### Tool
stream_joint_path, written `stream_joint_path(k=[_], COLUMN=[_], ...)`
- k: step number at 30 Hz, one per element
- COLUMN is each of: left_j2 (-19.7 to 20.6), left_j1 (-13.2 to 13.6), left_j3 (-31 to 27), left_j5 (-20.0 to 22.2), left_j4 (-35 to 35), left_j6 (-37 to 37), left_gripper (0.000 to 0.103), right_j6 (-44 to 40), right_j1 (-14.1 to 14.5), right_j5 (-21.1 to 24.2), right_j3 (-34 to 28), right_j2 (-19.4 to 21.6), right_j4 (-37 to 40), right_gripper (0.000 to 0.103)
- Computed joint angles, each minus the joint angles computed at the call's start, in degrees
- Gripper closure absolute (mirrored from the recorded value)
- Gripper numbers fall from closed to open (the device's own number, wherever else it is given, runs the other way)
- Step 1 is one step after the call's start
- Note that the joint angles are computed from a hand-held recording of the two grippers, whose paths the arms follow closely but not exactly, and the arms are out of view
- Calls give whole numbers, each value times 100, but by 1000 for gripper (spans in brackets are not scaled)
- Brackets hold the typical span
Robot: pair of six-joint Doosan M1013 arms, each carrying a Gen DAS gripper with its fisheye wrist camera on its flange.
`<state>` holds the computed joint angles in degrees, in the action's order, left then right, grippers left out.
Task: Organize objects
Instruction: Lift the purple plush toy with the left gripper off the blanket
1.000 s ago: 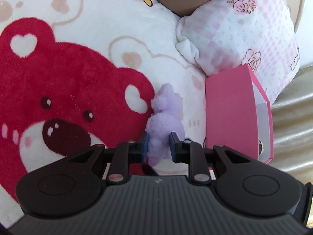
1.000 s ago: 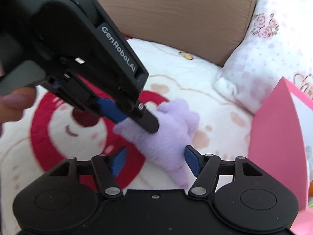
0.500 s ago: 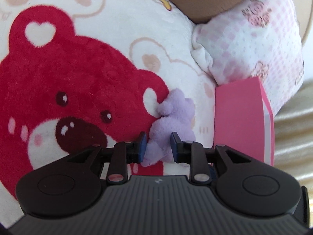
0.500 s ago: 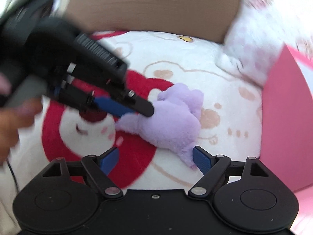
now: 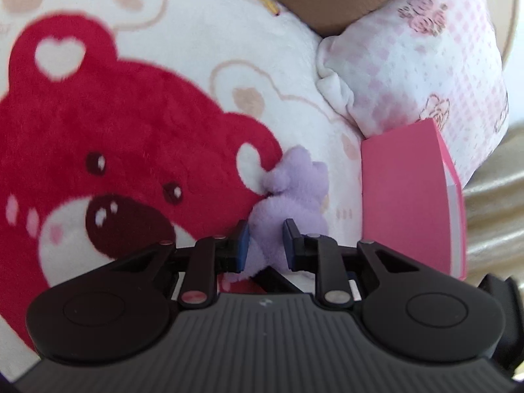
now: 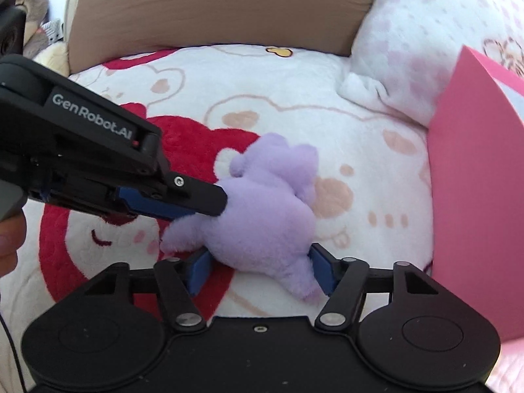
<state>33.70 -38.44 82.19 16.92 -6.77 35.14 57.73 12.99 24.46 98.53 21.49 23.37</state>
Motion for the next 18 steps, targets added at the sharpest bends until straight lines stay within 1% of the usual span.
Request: stream_joint_path(k=[1,3,5,8,10,14,18], left_j2=[-1,6,19,15,12,-17,-52], left_j1=[-22,-38,-69,-86,-85,-51,-81], left_j3=[-20,-36,-69,-81,-64,-50,-138], left_j5=[26,5,66,82,13,-28,192], left_j4=[305,375,678,745,671,129,81], left_j6=[-184,-152,-369,-370,-293,467,698], left_gripper=[82,82,82,82,81,81,81], right_j6=[-112,-148,-170,-251,-255,-236,-279], right_j1=[-4,29,50,29,18,27,36], right_j5=[-43,-154,-227,-213,-210,-228,-299], right_j3=[0,24,49,42,36,38,103], right_j2=[14,13,11,27,27,4,-78], right_j4=[54,-92,-189,-66,-47,-60,-34], right_gripper=[38,38,38,38,38,39,39])
